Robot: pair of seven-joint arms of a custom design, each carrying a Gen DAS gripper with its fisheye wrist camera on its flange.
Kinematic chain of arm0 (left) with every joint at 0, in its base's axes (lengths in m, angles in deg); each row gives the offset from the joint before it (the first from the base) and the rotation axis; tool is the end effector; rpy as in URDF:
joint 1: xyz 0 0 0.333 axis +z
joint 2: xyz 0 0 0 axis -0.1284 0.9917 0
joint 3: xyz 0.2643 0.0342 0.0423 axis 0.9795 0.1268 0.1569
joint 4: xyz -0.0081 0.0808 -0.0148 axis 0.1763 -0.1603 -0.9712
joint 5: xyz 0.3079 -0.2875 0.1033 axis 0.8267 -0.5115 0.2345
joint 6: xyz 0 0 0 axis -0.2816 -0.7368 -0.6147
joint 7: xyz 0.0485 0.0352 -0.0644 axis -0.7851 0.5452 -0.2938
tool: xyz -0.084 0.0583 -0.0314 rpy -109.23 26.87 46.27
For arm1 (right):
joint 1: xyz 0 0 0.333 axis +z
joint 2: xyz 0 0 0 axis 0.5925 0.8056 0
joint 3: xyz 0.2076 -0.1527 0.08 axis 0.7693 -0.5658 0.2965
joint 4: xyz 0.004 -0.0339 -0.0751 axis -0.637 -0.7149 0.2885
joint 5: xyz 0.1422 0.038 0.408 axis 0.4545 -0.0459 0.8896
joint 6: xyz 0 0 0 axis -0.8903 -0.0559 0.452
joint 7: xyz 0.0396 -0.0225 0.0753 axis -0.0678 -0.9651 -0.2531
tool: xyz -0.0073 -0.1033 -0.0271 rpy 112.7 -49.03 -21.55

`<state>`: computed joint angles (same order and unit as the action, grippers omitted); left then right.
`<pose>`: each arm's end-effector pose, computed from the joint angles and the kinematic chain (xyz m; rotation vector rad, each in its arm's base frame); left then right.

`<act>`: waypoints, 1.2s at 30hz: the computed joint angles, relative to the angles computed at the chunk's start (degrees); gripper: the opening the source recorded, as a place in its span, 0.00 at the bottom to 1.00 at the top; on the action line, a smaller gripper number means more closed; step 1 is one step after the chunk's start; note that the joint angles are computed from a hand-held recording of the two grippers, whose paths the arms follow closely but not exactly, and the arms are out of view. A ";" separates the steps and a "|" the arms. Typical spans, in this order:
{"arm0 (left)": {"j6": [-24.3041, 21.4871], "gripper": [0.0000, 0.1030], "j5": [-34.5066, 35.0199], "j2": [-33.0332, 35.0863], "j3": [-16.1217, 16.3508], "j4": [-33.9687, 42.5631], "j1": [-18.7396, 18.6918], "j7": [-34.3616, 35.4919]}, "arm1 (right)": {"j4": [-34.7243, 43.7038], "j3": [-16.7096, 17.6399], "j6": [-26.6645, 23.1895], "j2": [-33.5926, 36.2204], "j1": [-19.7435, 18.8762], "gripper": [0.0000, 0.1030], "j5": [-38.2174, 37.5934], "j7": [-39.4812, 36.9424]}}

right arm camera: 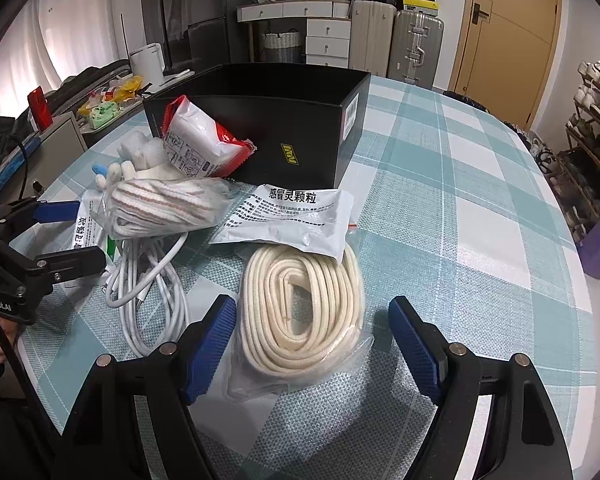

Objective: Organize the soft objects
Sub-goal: 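Reach the right gripper to the bagged cream rope while the left gripper reaches the white sachet, then grasp the bagged rope with the right gripper while the left gripper grasps the white sachet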

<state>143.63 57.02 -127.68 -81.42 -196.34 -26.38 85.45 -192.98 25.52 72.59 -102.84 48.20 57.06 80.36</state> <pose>0.3937 -0.1521 0.4698 -1.8821 1.8931 -0.7582 0.4684 0.1640 0.4865 -2.2108 1.2673 -0.5054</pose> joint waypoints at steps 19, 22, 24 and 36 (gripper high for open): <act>6.03 0.33 -3.86 -2.52 3.50 -2.86 -3.58 5.90 | -0.50 -1.11 -1.73 -1.26 1.32 0.59 2.84 -2.34; 6.43 0.32 -3.51 -2.95 3.06 -3.22 -3.34 5.62 | -1.29 -0.79 -1.12 -2.04 1.18 0.50 2.96 -1.90; 6.74 0.30 -3.25 -3.40 3.02 -3.57 -3.28 5.48 | -1.78 -1.09 -0.90 -2.57 1.44 0.45 3.50 -2.20; 7.25 0.26 -3.28 -5.76 4.45 -5.06 -3.79 5.69 | -7.18 -1.17 0.69 -9.02 0.76 0.38 4.37 -2.68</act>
<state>150.88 53.73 -133.44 -76.97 -201.40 -30.16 91.14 -200.16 24.35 73.28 -111.86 48.96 61.43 77.68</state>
